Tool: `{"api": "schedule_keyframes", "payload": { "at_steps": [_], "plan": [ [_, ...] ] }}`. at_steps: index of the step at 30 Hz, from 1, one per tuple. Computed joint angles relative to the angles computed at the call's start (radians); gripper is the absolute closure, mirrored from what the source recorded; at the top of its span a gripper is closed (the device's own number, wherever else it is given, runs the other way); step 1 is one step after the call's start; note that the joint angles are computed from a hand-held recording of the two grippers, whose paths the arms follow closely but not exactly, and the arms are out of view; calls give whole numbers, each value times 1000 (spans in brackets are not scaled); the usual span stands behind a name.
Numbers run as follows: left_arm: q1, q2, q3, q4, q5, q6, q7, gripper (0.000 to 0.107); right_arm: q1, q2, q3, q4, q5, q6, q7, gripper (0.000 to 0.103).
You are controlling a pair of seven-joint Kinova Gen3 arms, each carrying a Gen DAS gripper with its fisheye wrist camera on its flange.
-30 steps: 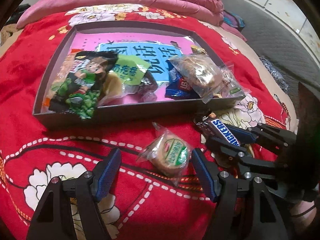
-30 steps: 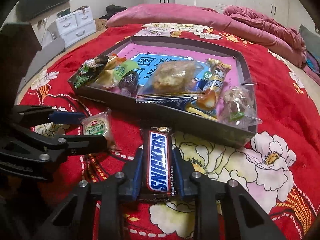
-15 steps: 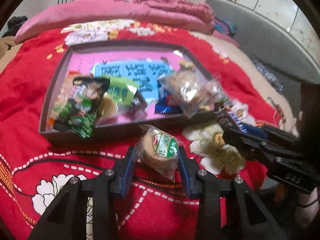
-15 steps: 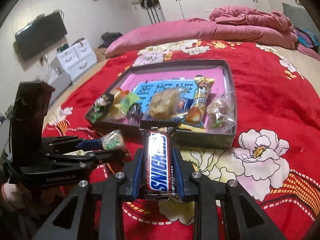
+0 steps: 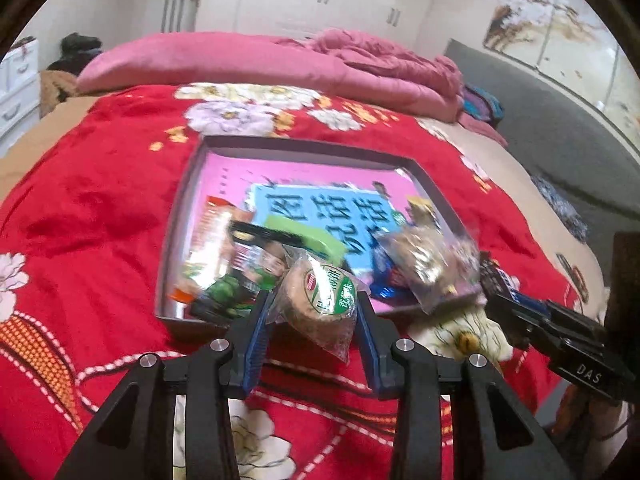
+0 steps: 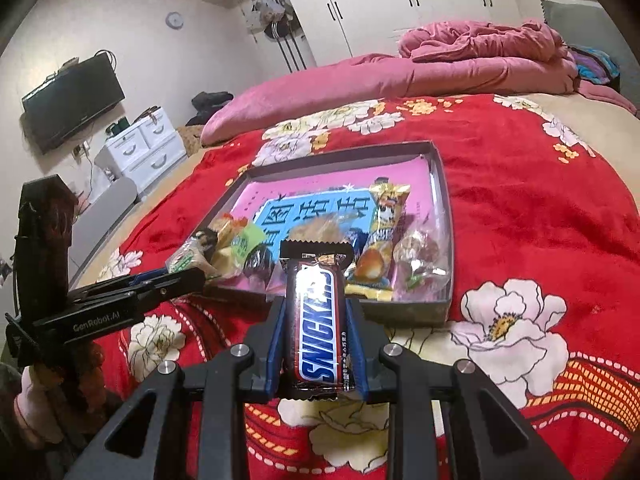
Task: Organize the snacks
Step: 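Carry the biscuit pack over the tray with the left tool while the right tool carries the Snickers bar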
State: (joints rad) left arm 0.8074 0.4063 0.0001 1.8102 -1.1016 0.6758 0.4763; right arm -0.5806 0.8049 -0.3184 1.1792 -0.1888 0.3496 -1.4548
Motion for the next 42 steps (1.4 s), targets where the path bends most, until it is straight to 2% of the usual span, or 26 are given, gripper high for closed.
{"api": "schedule_keyframes", "payload": {
  "at_steps": [3, 10, 16, 29, 42],
  "plan": [
    [14, -8, -6, 11, -19, 34, 31, 66, -8, 2, 12, -8, 2, -5, -8, 74],
    [-26, -12, 6, 28, -12, 9, 45, 66, -19, 13, 32, -32, 10, -13, -39, 74],
    [-32, 13, 3, -2, 5, 17, 6, 66, -36, 17, 53, -45, 27, -15, -64, 74],
    [-38, 31, -35, -20, 39, -39, -19, 66, -31, 34, 59, -64, 36, -45, -123, 74],
    [-23, 61, -61, -65, 69, -60, -82, 66, -76, 65, 120, -126, 74, -28, -196, 74]
  ]
}}
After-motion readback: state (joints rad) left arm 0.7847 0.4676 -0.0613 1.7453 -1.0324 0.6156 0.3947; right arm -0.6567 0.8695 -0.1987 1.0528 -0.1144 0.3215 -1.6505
